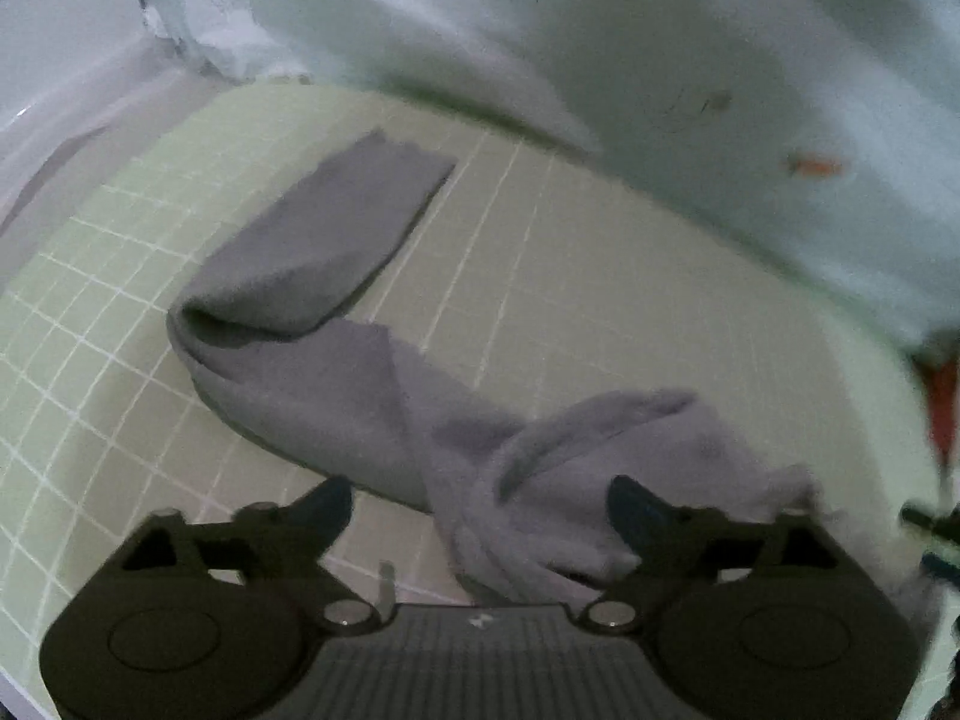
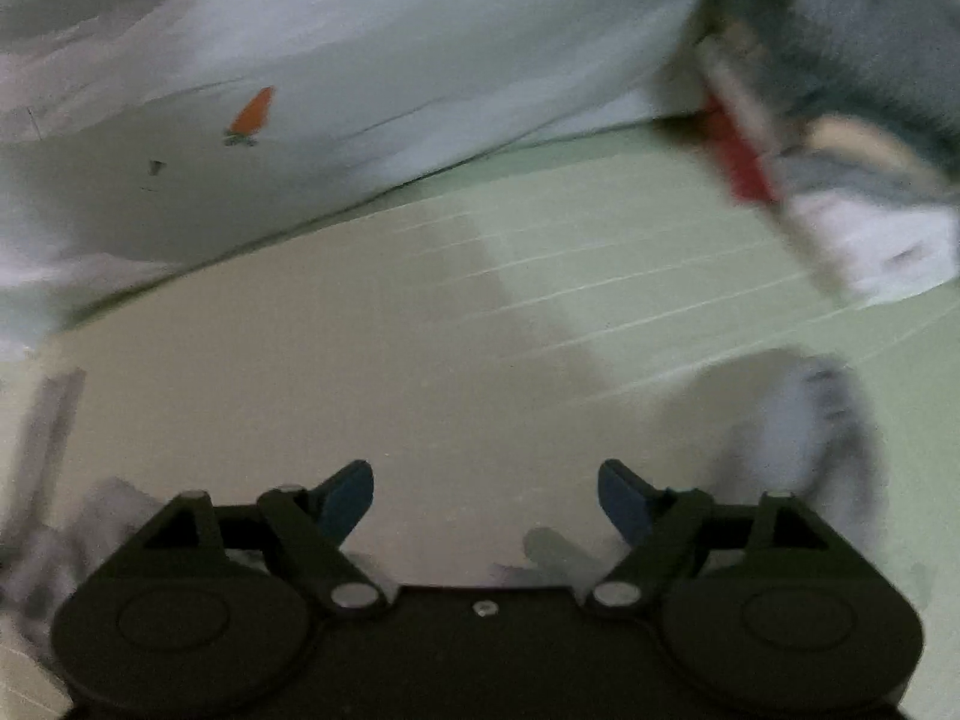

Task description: Fold clothes

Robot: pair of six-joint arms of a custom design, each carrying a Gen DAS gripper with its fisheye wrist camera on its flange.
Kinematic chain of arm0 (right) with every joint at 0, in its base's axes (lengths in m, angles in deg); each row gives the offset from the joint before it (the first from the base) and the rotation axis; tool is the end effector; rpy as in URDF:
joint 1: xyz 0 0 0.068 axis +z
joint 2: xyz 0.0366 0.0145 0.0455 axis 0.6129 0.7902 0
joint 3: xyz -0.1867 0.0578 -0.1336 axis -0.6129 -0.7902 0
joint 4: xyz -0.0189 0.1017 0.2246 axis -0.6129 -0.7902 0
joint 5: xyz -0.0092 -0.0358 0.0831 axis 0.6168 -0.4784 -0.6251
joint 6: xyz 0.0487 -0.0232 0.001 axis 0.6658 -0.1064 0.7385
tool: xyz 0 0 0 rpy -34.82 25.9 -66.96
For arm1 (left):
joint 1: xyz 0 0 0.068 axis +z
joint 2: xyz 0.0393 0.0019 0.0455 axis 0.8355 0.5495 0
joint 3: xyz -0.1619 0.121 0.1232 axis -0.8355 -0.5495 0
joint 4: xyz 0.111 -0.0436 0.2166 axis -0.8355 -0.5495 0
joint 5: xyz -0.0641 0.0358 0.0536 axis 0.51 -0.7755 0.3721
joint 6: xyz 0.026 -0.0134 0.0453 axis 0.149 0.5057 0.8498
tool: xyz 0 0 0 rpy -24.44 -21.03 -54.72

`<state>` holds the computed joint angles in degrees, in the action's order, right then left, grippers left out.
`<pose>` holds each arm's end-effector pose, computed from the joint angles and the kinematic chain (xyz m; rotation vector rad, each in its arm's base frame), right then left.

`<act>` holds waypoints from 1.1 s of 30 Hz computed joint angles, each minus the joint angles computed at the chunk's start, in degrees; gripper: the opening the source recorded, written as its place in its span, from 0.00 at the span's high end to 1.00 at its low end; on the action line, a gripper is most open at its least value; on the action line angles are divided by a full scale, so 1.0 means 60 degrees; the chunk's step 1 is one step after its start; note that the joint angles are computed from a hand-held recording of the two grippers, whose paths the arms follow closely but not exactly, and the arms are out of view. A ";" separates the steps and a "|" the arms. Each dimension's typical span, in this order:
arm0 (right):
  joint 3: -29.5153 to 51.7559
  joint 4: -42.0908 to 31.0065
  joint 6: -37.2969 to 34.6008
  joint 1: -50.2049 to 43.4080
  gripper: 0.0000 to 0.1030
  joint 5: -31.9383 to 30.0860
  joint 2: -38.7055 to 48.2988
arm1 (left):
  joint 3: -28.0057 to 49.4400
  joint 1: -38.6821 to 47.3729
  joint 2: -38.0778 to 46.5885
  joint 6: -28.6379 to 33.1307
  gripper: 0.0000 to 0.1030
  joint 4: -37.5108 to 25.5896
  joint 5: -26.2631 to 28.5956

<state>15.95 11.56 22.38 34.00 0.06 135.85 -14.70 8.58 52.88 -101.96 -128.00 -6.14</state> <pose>0.3501 -0.0117 0.2014 -0.1551 2.5201 0.3584 0.1818 -0.1759 0.2277 -1.1765 2.3311 0.0543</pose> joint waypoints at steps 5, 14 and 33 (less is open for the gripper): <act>0.2640 -0.2114 0.0948 0.0768 0.24 -0.1086 0.2613 | -0.1293 0.0878 -0.0504 0.0909 0.12 0.1816 0.0980; 0.1590 -0.3022 -0.0196 0.0237 0.60 -0.1815 0.2143 | -0.1588 0.0650 -0.0252 0.0764 0.21 0.2008 0.1689; -0.0004 -0.0450 -0.3081 0.0558 0.89 -0.1427 0.0050 | 0.0336 0.0637 0.0848 0.0910 0.91 0.0579 0.0910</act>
<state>15.93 8.86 3.89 37.35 -8.50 136.15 -12.68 12.40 57.97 -96.50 -124.52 -0.67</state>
